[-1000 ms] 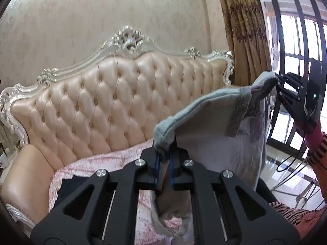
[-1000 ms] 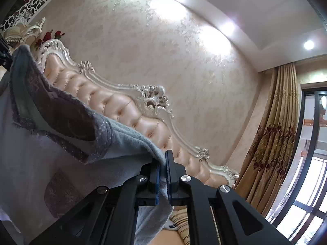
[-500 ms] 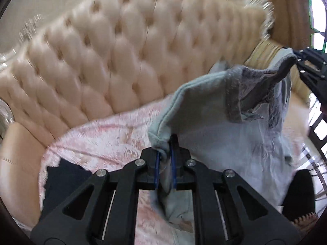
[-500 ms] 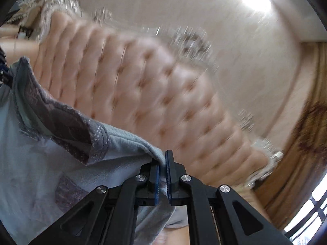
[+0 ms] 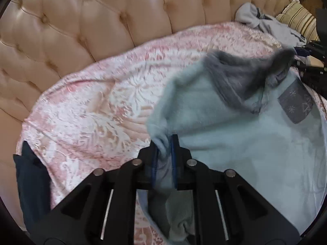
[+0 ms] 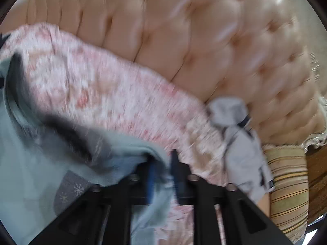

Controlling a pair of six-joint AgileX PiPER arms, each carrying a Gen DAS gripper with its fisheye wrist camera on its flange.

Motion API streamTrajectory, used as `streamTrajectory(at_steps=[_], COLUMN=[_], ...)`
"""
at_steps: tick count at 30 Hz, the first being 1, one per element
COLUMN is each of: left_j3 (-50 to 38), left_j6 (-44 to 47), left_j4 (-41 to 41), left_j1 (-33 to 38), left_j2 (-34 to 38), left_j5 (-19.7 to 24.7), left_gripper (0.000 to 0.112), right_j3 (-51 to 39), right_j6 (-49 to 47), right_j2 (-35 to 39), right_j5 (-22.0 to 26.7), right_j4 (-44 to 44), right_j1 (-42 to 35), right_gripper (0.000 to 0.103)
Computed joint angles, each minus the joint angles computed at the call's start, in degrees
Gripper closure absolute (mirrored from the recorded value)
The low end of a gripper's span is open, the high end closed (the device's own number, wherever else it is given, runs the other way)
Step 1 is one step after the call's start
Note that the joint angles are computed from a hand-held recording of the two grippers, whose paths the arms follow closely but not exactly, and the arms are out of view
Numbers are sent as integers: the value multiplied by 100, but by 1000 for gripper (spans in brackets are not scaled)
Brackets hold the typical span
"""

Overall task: Fold clothes
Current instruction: 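Swing the blue shirt down and lay it flat on the floral sheet with both grippers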

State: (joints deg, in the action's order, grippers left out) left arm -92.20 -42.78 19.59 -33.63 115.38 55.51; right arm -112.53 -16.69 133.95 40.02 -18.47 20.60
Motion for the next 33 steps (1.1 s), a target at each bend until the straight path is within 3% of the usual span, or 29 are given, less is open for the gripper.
streamTrajectory(at_steps=[2, 3, 4, 7, 10, 16, 21, 28, 31, 33], left_j3=[-60, -53, -41, 13, 67, 455, 515, 277, 264, 265], left_j6=[149, 114, 62, -300, -849, -2140, -2845, -3030, -2971, -2922], left_j4=[-247, -273, -279, -12, 550, 1133, 949, 590, 380, 244], left_j1=[125, 167, 198, 137, -207, -1587, -2539, -3128, -3149, -3140], left_j2=[105, 101, 88, -60, -411, -1202, -892, -305, -212, -106], left_j5=[-35, -38, -37, 97, 383, 306, -38, 20, 94, 138], left_gripper=[58, 41, 39, 37, 35, 22, 22, 22, 22, 22], right_j3=[-213, -251, -281, -354, 210, 2909, 5069, 6855, 7168, 7066], right_j6=[-146, -255, -378, -707, -1183, -2749, -3519, -5518, -5982, -5967], right_j2=[178, 186, 181, 55, -563, -2810, -4308, -5590, -5643, -5246], right_j5=[270, 338, 399, 654, 593, -295, -871, -271, 248, 1017], right_j4=[288, 519, 776, 1559, 2295, 3527, 3900, 5364, 5649, 5872], right_j1=[-70, -143, -225, -494, -699, -1098, -1887, -3824, -4503, -5047], right_gripper=[38, 38, 38, 37, 37, 25, 26, 27, 31, 40])
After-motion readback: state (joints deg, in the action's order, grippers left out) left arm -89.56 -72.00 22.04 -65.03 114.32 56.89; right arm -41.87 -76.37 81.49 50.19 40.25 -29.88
